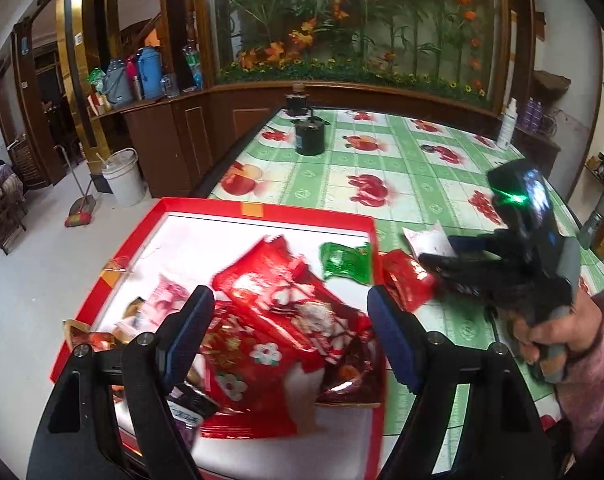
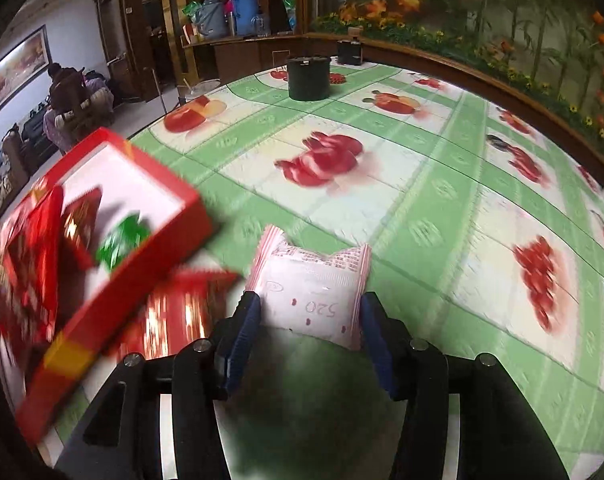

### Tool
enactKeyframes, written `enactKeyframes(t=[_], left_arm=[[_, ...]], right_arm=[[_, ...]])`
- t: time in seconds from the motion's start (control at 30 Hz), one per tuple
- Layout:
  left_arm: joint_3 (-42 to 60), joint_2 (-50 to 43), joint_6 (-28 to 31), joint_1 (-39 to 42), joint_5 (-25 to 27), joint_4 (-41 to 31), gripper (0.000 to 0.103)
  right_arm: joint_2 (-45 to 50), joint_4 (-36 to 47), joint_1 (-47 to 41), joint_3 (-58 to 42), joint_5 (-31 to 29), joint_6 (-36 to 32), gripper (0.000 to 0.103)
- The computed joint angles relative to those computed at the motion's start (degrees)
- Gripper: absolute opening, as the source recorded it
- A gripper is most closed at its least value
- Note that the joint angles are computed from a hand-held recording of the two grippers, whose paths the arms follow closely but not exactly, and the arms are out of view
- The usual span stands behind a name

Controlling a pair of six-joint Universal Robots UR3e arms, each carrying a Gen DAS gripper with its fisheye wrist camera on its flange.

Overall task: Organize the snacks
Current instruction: 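Move the left gripper to a red packet while the right reaches the pink-white packet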

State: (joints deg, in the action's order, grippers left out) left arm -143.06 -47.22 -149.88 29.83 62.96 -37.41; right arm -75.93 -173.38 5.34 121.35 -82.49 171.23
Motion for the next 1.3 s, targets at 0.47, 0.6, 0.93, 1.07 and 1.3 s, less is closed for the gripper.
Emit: enactKeyframes(t=[0.47,0.6,0.93,1.07,1.3], left_arm=[[15.94,-32.28,-17.54,-29.99,10.76,9.75,0.079],[24.64,-43.08,-25.19,-34.2,14.46,7.06,0.079],[32.52,-53.63,-30.41,-36.02,15.59,7.9,0.079],[38.7,-59.69,-25.6,-38.73,16.01,7.65,0.081],[39.73,-58.35,-23.03,-35.46,3.69,5.87,0.082]], right_arm=[[-20.63,0.49,-24.33,21.49,8.63,-7.14,0.046],[-22.8,1.79,-28.85,22.96,11.04,-8.45,0.048],[-23.83,5.16,-29.25,21.94,11.72,-8.9,0.052],[-24.81,7.56,-30.39,21.6,13.18,-8.81,0.053],[-26.21,11.74,-34.1,21.09,16.9,-8.81,0.055]])
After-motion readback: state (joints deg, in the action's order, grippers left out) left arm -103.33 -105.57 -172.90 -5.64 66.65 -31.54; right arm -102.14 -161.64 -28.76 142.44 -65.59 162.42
